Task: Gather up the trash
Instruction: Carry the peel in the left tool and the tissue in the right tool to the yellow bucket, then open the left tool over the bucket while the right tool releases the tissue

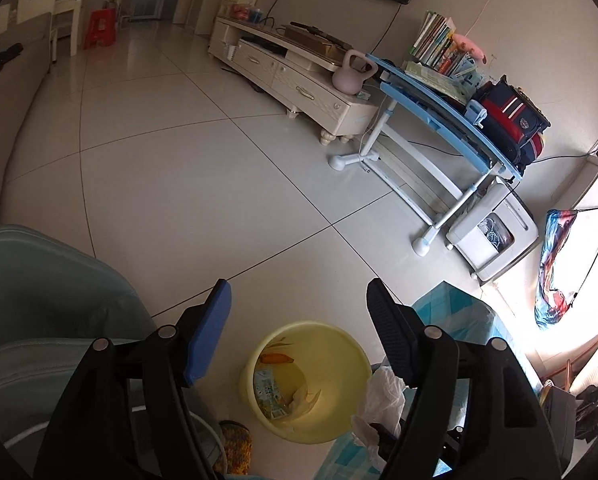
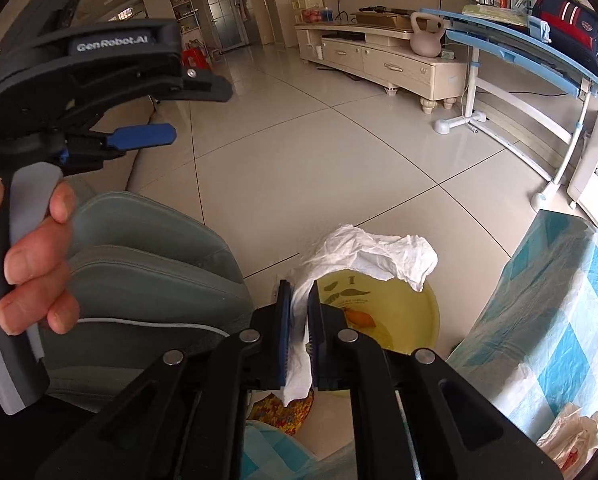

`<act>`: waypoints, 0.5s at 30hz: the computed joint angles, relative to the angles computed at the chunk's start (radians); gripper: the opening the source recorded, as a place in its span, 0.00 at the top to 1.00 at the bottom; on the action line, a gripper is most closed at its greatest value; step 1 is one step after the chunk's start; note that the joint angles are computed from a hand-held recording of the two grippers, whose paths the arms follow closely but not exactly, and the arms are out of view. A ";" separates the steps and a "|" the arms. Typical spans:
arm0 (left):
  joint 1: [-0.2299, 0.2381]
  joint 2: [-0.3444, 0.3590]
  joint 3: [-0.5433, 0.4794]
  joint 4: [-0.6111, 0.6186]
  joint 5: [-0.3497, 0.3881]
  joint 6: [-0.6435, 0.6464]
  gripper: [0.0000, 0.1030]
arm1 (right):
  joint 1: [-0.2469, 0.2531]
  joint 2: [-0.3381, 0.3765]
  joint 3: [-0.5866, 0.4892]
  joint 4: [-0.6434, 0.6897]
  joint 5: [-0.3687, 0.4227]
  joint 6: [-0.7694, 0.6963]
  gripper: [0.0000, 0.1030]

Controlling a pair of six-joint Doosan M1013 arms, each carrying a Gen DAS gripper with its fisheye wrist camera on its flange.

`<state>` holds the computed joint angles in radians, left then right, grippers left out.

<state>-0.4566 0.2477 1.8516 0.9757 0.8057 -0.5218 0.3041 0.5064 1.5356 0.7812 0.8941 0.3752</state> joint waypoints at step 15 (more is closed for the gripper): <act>-0.031 -0.008 -0.015 0.055 -0.004 0.037 0.23 | -0.046 -0.059 0.068 0.115 -0.005 0.020 0.44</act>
<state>-0.4874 0.2398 1.8365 1.0307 0.8022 -0.4844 0.2581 0.4473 1.6039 0.8961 0.8895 0.3951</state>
